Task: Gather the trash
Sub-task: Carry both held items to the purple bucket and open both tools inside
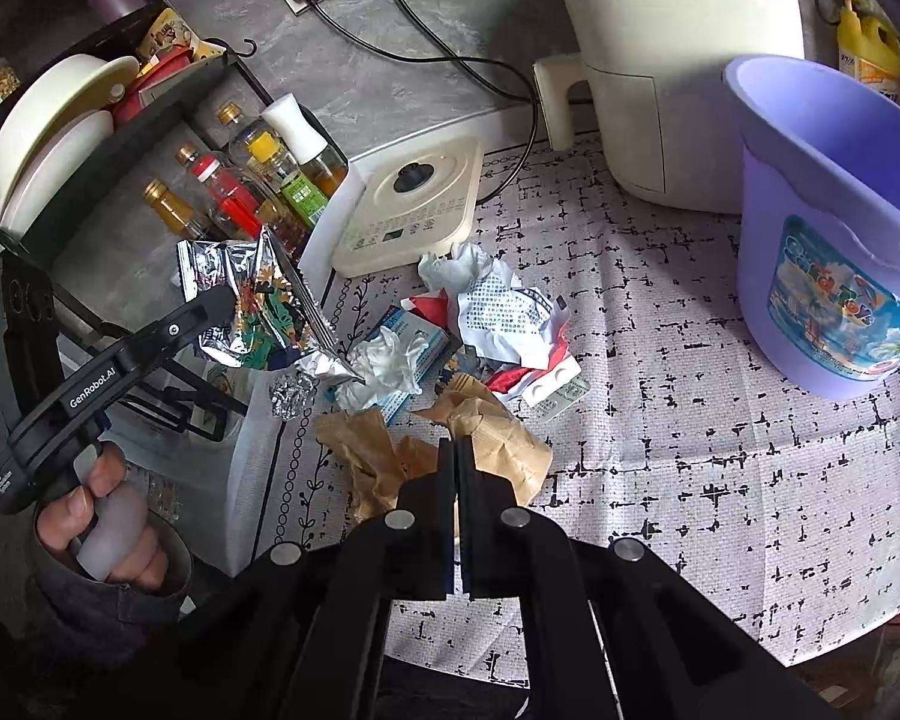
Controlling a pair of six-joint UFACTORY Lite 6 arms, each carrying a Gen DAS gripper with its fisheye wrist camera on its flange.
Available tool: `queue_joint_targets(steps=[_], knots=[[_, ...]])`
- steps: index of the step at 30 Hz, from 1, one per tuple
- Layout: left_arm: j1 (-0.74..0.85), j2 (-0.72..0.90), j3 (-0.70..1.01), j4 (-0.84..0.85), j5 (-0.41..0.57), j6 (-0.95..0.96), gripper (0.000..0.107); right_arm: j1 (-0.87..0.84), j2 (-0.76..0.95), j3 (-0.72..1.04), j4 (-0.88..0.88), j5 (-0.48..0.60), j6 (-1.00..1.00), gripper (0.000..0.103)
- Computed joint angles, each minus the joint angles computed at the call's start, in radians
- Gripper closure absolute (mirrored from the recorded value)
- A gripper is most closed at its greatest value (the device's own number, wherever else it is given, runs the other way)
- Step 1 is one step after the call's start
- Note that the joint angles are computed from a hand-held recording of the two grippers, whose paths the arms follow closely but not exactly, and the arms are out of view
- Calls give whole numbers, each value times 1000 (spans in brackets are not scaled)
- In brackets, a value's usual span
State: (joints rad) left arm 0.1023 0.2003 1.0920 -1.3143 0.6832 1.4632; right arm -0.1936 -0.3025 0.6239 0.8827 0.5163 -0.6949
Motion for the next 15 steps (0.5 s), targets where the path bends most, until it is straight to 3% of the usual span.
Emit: queue_joint_targets(steps=[10, 15], knots=[[-84, 89, 165, -13, 78, 23, 95, -64, -132, 128, -310, -31, 311, 101], [-144, 117, 226, -20, 87, 10, 95, -173, -163, 173, -331, -10, 278, 101]])
